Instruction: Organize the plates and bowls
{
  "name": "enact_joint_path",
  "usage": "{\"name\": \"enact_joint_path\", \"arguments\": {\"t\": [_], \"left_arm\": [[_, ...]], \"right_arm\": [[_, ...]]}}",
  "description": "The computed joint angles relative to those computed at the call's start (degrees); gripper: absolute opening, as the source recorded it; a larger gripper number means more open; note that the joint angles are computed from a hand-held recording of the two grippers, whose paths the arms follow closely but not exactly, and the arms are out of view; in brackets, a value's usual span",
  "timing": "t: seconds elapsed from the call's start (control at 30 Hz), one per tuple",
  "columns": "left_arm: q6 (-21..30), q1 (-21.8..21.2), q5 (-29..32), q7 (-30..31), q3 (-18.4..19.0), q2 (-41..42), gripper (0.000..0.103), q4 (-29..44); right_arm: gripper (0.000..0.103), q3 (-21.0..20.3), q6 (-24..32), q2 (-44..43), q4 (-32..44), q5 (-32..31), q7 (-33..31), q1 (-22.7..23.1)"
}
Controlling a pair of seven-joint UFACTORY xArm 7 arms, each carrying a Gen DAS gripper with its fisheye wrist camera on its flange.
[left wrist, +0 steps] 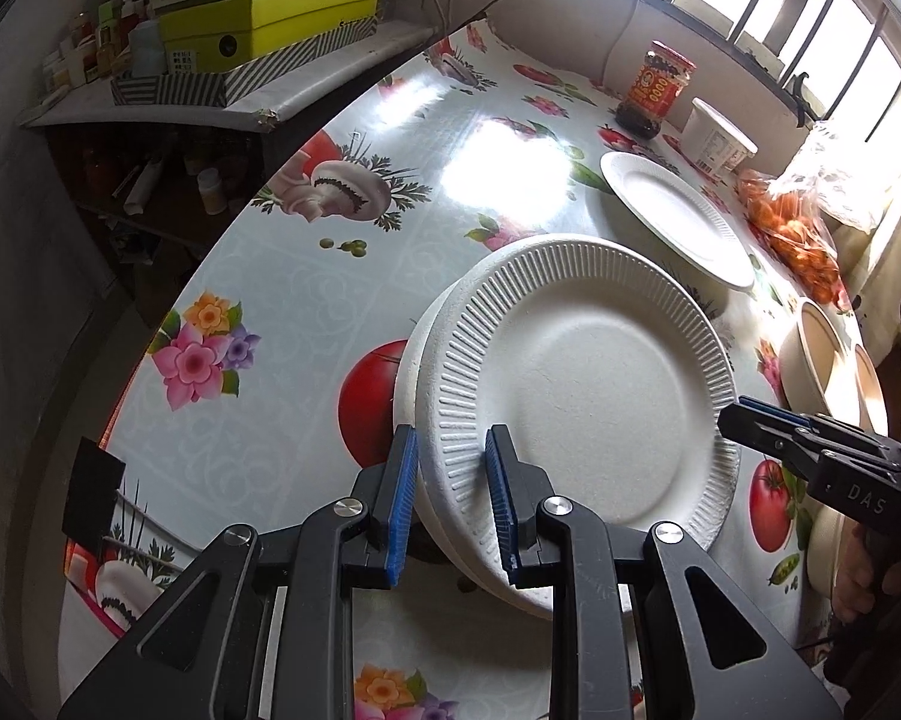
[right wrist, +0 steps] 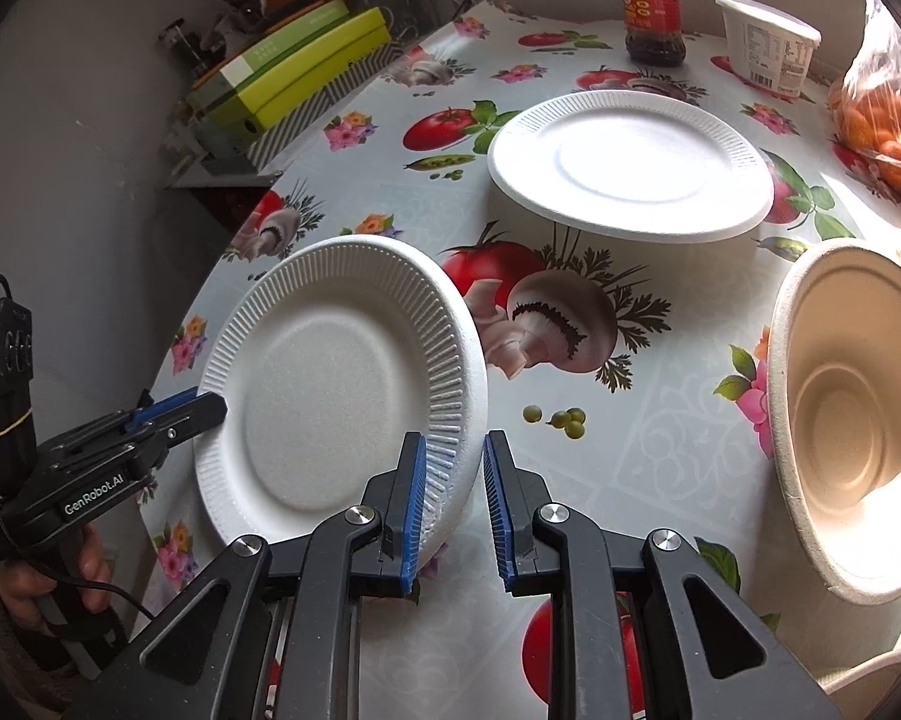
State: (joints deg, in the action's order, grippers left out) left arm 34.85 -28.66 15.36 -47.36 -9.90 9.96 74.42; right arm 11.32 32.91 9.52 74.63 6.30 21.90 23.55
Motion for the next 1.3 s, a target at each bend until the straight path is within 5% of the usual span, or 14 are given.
{"name": "enact_joint_path", "arguments": {"t": [0.77,1.07,1.3], "left_arm": [[-1.4,0.4,1.8,0.3,0.1,-1.1,0.027,0.4],[-1.1,0.2,0.3,5.6,0.6,4.8,0.027,9.8],[1.2,-1.4,-2.8,12.6,0.6,11.2,0.027,18.8]], "right_arm": [[0.037,-1.3,-2.8,-2.1,-1.7,-7.2,8.1,0.8],[0.040,-2.7,-2.9,-3.8,-1.9,-19.3,23.0,1.4],[0.042,-1.9,-3.9,-2.8,-2.8,-17.4,25.5,1.0]]}}
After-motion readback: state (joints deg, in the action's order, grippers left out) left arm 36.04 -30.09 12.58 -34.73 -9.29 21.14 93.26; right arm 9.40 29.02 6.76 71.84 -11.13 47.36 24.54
